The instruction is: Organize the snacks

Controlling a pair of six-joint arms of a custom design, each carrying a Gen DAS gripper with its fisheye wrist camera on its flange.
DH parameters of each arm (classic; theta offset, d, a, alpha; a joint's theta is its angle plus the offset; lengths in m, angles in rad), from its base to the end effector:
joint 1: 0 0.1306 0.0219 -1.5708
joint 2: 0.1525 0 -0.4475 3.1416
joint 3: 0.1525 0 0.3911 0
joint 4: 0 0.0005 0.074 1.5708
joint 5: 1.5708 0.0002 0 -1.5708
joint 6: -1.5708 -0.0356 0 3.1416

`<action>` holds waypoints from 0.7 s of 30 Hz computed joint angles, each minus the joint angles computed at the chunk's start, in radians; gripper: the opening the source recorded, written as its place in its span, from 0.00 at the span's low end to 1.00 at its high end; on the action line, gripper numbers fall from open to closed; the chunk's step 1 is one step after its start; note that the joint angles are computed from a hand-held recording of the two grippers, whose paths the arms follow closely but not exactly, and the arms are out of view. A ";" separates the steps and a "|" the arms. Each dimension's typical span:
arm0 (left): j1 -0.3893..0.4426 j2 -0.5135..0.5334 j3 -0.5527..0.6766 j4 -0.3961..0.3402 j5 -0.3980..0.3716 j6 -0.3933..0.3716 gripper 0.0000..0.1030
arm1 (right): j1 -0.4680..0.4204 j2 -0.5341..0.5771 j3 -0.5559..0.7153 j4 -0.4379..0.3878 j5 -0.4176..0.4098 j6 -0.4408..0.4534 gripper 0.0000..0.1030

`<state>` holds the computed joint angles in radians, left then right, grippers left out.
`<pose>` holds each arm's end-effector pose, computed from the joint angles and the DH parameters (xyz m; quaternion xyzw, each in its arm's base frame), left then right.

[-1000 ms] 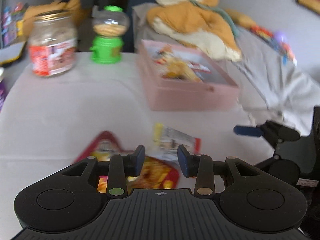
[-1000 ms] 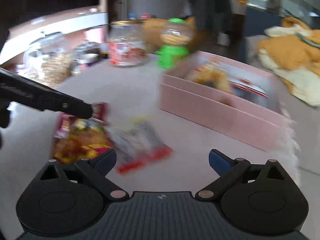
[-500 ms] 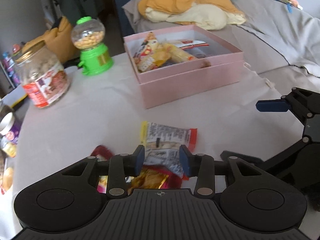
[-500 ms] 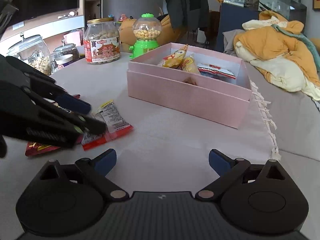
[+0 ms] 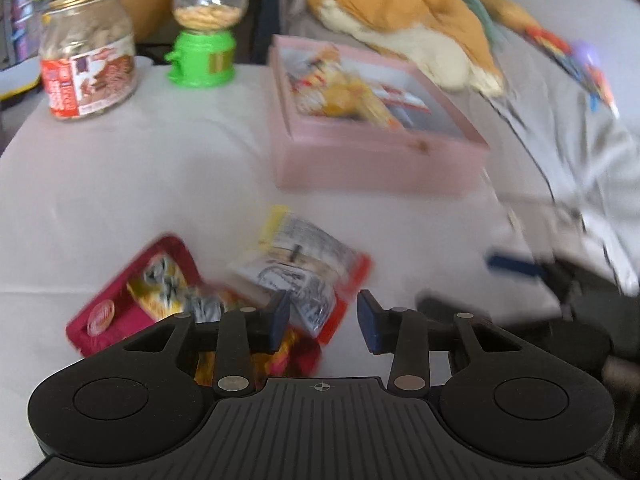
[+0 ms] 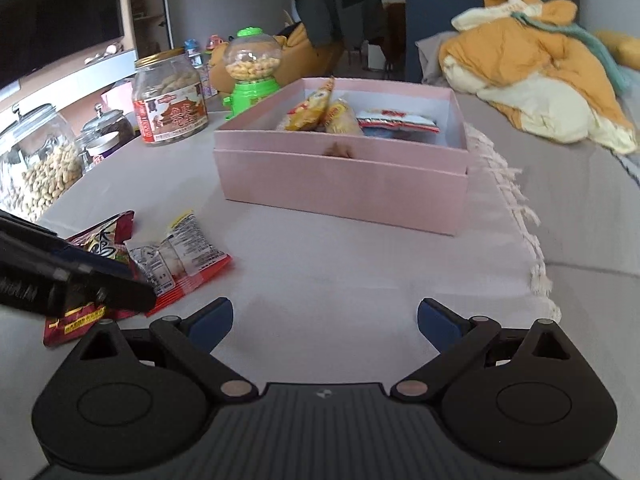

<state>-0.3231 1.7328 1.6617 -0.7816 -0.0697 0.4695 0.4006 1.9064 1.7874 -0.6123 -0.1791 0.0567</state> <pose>0.5908 -0.1957 0.4458 -0.0806 0.9323 -0.1055 0.3365 0.6433 0.2788 0.4064 -0.2416 0.8776 0.1499 0.3859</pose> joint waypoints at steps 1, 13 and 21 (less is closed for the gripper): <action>0.004 0.010 0.008 0.013 -0.006 0.015 0.41 | -0.001 0.002 0.003 -0.006 -0.001 -0.007 0.96; -0.022 0.144 0.176 -0.026 -0.060 -0.101 0.52 | 0.008 0.011 0.014 -0.028 0.043 -0.006 0.97; -0.053 0.200 0.270 -0.118 -0.100 -0.244 0.64 | 0.012 0.013 0.015 -0.031 0.068 0.004 0.97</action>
<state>-0.3762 1.9326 1.9319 -0.8993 -0.1695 0.2256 0.4130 1.9192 1.8022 -0.6429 -0.1113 0.0608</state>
